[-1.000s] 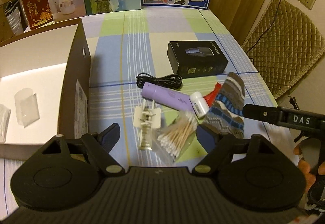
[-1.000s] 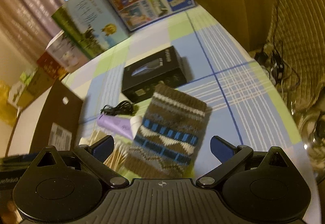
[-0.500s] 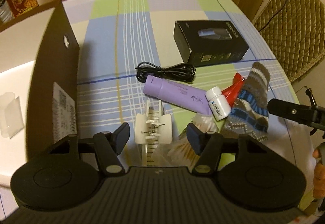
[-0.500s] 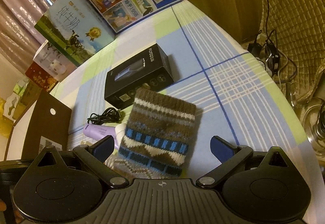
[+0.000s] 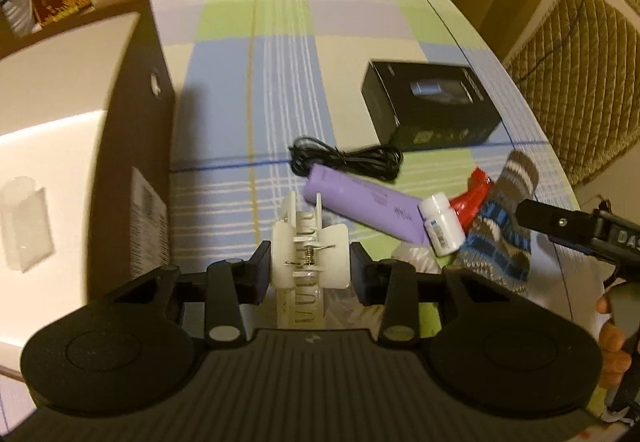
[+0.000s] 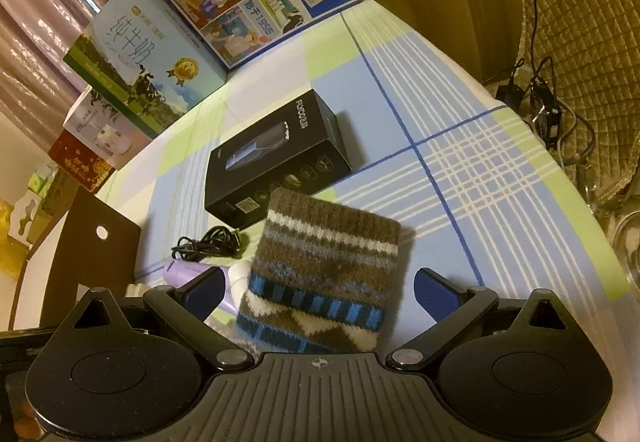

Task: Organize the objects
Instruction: 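Grasp the knitted sock with the right tool while the left tool grasps the white clip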

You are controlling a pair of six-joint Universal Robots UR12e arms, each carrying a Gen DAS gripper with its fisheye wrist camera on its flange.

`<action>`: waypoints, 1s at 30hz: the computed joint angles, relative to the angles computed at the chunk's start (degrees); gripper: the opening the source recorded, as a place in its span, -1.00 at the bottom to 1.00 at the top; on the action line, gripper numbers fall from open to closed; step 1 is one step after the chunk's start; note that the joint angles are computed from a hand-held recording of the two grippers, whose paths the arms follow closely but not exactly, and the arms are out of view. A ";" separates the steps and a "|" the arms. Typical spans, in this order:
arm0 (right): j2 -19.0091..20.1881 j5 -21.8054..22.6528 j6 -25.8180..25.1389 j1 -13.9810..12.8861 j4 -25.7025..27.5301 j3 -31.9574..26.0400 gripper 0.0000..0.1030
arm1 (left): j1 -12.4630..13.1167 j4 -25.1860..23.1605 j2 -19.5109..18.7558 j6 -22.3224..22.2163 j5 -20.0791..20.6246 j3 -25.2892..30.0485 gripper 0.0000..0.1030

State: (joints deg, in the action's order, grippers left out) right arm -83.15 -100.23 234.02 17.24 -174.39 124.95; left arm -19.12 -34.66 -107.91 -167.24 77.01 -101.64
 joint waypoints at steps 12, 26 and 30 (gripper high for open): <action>1.84 1.37 -3.13 -0.41 0.27 -0.40 -0.12 | 1.02 2.42 1.43 -2.28 -0.89 -0.99 -0.33; -1.84 -0.02 -8.21 0.94 1.60 0.30 -0.56 | 1.84 4.26 3.86 -2.55 -3.04 -3.26 -0.33; -2.57 -0.79 -10.05 1.68 1.54 -0.42 -0.56 | 2.29 5.26 4.84 -2.49 -4.11 -3.91 -0.33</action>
